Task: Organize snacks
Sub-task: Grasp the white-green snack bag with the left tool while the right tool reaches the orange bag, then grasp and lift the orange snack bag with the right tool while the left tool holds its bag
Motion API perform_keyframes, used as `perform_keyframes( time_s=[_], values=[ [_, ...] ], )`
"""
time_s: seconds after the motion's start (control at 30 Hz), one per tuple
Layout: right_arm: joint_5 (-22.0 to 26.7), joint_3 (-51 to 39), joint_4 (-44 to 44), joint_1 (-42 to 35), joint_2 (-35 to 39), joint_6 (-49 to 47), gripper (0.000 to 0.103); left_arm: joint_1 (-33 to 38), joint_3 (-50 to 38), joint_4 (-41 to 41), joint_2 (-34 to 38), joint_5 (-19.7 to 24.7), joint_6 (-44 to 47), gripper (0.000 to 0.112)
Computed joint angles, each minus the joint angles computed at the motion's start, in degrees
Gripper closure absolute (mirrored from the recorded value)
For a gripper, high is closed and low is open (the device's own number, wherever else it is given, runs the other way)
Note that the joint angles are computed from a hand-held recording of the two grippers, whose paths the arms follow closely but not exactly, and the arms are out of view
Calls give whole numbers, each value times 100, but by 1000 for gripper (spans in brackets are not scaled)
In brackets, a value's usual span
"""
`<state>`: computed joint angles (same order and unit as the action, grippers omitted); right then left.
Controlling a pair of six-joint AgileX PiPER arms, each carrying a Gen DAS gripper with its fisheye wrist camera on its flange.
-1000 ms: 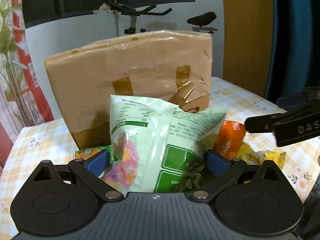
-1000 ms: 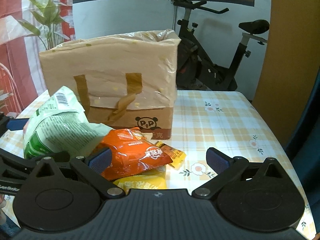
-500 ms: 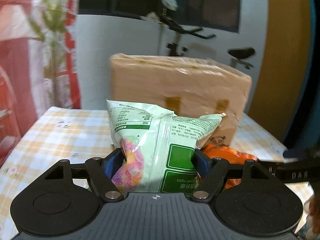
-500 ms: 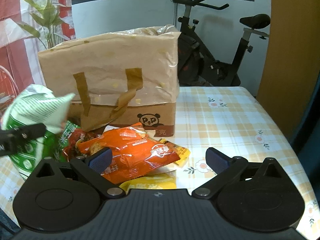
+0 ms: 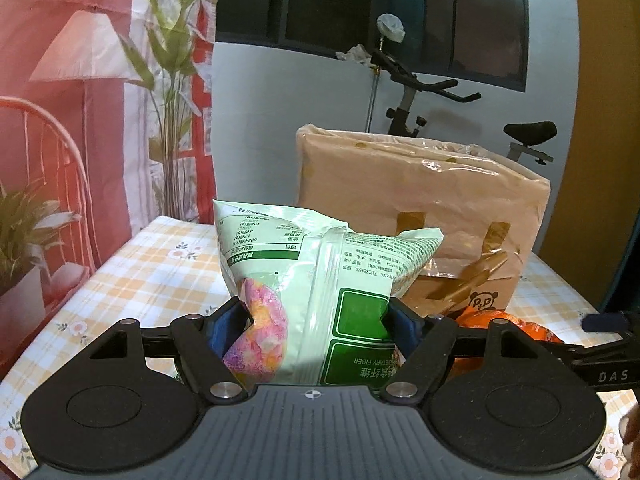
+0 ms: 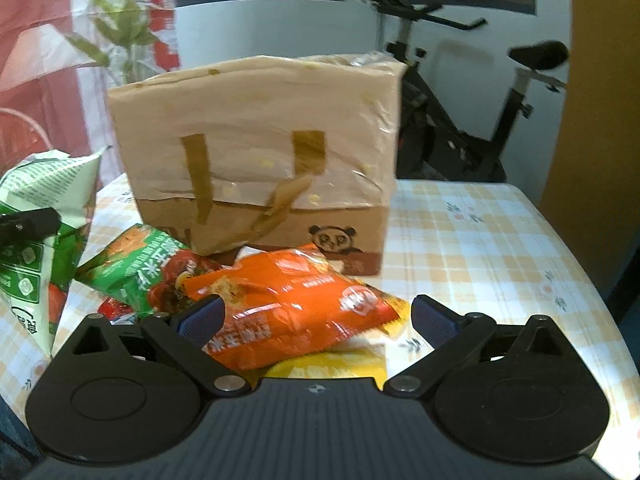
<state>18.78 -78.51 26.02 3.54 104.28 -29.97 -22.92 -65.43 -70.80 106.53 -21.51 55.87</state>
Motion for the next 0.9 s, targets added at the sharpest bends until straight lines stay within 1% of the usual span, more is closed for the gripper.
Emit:
perform_keyframes(
  time_s=[0.07, 0.1, 0.17, 0.23, 0.3, 0.37, 0.43, 0.47, 0.53, 0.6, 0.67, 0.77, 0.9],
  values=[
    [148, -167, 532, -28, 116, -813, 2, -1, 55, 95, -24, 0, -164, 35],
    [290, -317, 657, -30, 204, -1113, 2, -10, 111, 208, -37, -30, -305, 35],
    [438, -594, 612, 8, 377, -1515, 2, 1, 189, 395, -59, -61, -534, 35],
    [707, -994, 503, 27, 616, -1807, 4, 22, 245, 531, -82, -65, -728, 35],
    [1063, -1532, 181, 49, 933, -1705, 4, 41, 255, 581, -72, -58, -838, 35],
    [1609, -2219, -74, 36, 1337, -1498, 5, 84, 284, 659, -83, -25, -968, 35],
    [2356, -3039, 60, -56, 1816, -1460, 5, 109, 311, 697, -98, -5, -1060, 35],
    [2628, -3317, 115, -100, 1979, -1392, 5, 115, 318, 693, -104, 5, -1076, 35],
    [3307, -4129, 146, -166, 2440, -1068, 5, 130, 332, 724, -113, 29, -1135, 35],
    [3813, -4835, 170, -205, 2845, -651, 4, 122, 357, 757, -123, 9, -1197, 35],
    [4101, -5299, 121, -205, 3092, -300, 4, 115, 369, 756, -130, -5, -1236, 35],
    [4337, -5648, 29, -189, 3247, 19, 4, 113, 376, 773, -127, -16, -1307, 35],
    [4793, -6111, -117, -163, 3391, 377, 4, 89, 377, 782, -110, -12, -1340, 35]
  ],
)
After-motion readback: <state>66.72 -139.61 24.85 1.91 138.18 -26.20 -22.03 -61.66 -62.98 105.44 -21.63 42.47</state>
